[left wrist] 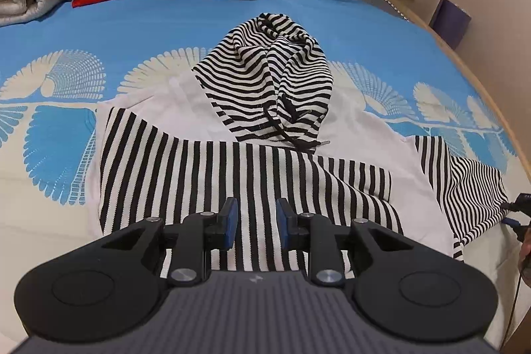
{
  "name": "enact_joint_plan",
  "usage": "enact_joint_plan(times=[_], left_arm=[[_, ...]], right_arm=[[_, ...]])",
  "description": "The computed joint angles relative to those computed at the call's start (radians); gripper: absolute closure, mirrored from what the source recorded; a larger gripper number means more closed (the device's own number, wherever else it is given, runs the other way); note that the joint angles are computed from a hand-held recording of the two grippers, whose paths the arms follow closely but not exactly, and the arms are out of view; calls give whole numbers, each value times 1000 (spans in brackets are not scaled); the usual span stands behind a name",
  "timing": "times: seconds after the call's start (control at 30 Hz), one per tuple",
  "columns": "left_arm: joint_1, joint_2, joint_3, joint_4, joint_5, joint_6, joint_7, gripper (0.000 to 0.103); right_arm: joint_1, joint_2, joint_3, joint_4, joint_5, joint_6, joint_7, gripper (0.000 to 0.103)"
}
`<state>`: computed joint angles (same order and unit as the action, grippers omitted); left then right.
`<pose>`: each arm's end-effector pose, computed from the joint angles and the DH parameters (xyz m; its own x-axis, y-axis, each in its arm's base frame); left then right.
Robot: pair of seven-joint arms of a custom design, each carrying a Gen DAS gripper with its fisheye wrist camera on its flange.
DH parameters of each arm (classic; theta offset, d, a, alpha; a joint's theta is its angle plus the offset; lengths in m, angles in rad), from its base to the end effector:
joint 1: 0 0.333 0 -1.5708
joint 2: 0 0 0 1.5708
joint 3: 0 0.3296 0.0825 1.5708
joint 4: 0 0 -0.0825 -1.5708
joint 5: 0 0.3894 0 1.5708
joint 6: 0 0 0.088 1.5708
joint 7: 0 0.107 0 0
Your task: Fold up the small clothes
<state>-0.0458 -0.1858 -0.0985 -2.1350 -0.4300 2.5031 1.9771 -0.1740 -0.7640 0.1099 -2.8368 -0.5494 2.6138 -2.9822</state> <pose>0.5379 -0.0785 0.5592 -0.3199 -0.9343 0.1574 -0.8007 0.1778 -0.5721 0.3425 -0.0110 0.4615 -0.8561 -0.2651 -0.4437 -0.0392 0.8893 -0.4557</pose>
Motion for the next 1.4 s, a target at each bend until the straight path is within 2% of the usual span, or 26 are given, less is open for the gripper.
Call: enact_joint_plan(times=[0.1,0.13,0.17,0.3,0.43,0.5,0.57,0.6,0.67,0.7,0.73,0.8,0.83,0.87,0.93,0.97,1.0,1.07,1.13,1.23,1.27,1.3,1.4], left_arm=[[0,2,5,5,-10,-16,4,75],[2,3,5,6,-9,-17,2,75],[5,4,5,9,-6,-17,-1,75],[17,11,10,22,-1,-15,-17,75],[34,13,17,35,11,-27,-46,75],[44,17,19,44,28,-33,-63,75],[53,22,23,53,32,-34,-75,75],[58,27,26,62,31,-34,-84,76],[67,34,31,76,26,-32,-100,76],[71,39,33,83,26,-31,-107,75],[77,44,35,89,28,-30,-116,75],[85,52,38,101,32,-34,-129,75],[89,57,39,108,31,-40,-134,76],[92,61,41,115,29,-45,-138,76],[97,66,43,125,22,-54,-140,76],[98,68,44,129,16,-58,-138,76],[100,69,44,133,12,-61,-139,76],[102,72,46,140,-3,-71,-142,76],[104,81,48,152,-23,-90,-149,76],[110,93,45,163,-17,-116,-173,75],[111,97,44,166,-12,-125,-184,76],[112,102,44,168,-14,-130,-191,76],[118,116,43,173,-2,-149,-227,76]], right_arm=[[-12,33,15,21,-23,2,-2,70],[-15,42,27,32,-34,-12,-2,88],[-11,50,27,40,-38,-21,-3,98],[-13,70,84,107,-91,-121,50,98],[23,142,149,252,-183,-269,54,98],[56,198,184,341,-232,-342,8,99],[94,261,230,433,-337,-351,-56,99],[116,287,243,469,-375,-332,-69,99],[175,350,252,545,-441,-230,-112,99],[206,384,253,578,-464,-174,-129,98],[251,433,242,616,-464,-76,-168,97],[366,523,159,652,-340,160,-364,92],[449,568,101,656,-203,267,-521,91],[534,603,51,656,-34,326,-692,91],[640,641,4,673,226,304,-946,89],[655,646,0,681,289,280,-1010,88],[647,644,9,686,295,259,-1023,88],[590,622,46,701,183,202,-929,87],[546,593,72,721,94,145,-814,81],[495,549,119,774,4,-46,-551,71],[496,536,118,777,13,-79,-502,69],[499,525,110,771,25,-80,-469,66],[478,495,112,703,-23,-4,-340,59]])
